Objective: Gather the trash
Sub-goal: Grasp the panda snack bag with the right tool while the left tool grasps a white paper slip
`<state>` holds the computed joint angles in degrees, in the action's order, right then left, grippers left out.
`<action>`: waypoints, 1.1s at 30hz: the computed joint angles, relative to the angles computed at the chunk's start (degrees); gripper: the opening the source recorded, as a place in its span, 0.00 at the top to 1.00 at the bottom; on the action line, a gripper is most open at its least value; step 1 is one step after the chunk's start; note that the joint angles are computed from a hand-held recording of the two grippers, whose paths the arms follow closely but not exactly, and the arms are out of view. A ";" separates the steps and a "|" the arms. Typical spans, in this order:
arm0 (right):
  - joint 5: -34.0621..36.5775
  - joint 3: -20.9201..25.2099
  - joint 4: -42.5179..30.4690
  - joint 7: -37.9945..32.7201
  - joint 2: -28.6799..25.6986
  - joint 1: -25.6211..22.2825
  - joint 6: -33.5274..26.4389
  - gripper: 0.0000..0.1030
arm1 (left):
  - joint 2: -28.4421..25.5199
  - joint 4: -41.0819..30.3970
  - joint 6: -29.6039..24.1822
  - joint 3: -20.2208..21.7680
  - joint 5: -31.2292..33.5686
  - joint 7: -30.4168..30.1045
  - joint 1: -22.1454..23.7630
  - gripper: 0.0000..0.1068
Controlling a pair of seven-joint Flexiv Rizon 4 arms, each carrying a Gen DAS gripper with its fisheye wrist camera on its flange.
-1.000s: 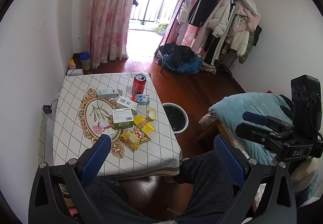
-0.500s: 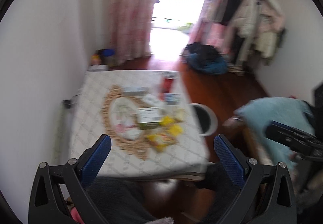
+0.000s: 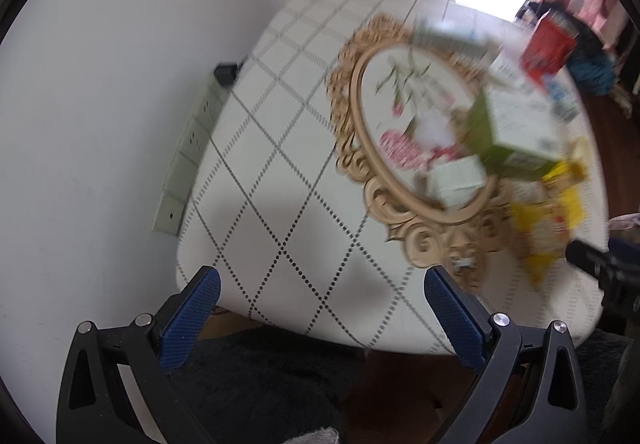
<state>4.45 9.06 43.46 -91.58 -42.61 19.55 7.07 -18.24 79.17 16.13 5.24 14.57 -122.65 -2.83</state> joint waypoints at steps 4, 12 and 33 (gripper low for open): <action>-1.89 -0.70 -5.21 -0.33 -5.91 2.33 -3.24 0.01 | -3.23 -0.17 0.08 -0.18 -2.18 1.12 1.04 0.04; -2.18 -0.10 1.79 -1.09 -2.54 2.31 2.33 0.40 | -4.78 -0.12 2.91 -0.40 -4.77 5.30 1.61 0.04; 2.85 -0.49 3.88 9.40 0.14 -5.62 -0.72 0.43 | -15.40 -11.23 8.64 -0.03 -7.87 22.47 -0.39 0.62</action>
<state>7.30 8.56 47.34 -82.19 -42.47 13.93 6.35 -33.64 67.95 24.77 5.21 6.71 -100.17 -3.22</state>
